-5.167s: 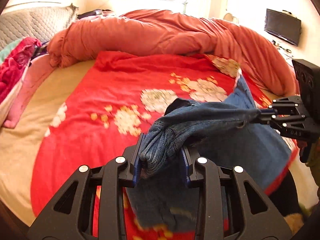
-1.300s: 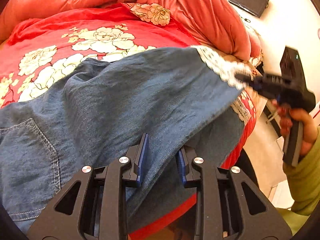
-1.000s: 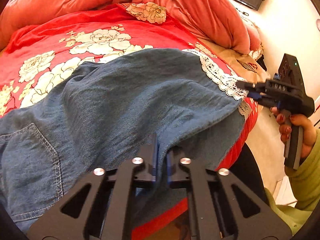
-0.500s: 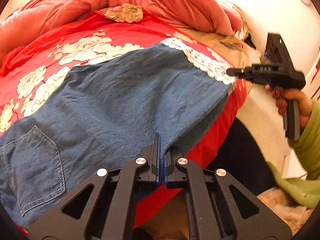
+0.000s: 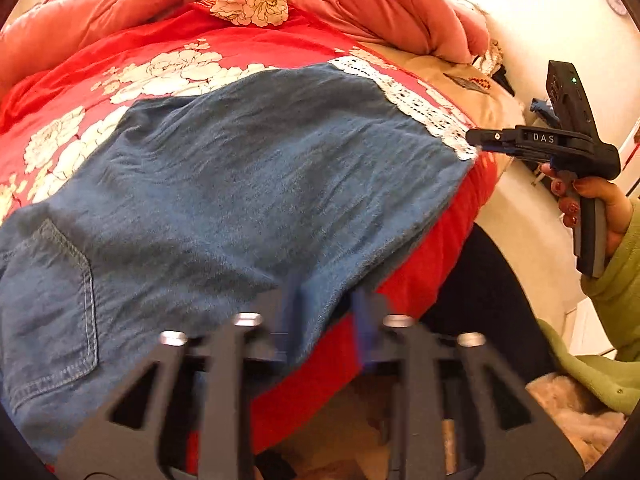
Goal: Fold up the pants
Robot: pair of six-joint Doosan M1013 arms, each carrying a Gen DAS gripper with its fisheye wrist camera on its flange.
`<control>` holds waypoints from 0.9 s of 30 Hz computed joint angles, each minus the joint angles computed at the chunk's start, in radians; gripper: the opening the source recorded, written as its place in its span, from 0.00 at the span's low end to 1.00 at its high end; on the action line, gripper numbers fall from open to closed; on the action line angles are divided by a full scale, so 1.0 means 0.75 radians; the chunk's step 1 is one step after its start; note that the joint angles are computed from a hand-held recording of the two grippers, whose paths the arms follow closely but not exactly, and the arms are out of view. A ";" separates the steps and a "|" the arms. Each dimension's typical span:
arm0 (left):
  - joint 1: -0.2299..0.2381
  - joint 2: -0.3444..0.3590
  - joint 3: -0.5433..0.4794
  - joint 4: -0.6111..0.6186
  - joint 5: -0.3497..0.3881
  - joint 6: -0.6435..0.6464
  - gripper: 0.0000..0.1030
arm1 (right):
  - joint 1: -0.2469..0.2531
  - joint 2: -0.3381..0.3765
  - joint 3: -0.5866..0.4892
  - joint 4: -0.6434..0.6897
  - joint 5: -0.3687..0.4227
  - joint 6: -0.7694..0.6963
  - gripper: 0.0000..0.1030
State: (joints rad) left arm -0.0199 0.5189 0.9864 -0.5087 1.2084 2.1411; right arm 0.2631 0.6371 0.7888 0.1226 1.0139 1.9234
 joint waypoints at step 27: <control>0.151 -0.068 0.031 0.709 -0.259 -1.025 0.31 | 0.073 0.173 -0.280 0.171 0.153 -0.336 0.60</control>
State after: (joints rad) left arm 0.0936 0.4679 1.0097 0.0234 1.0138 1.3723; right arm 0.3177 0.7668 0.5785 0.2511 1.1288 1.6714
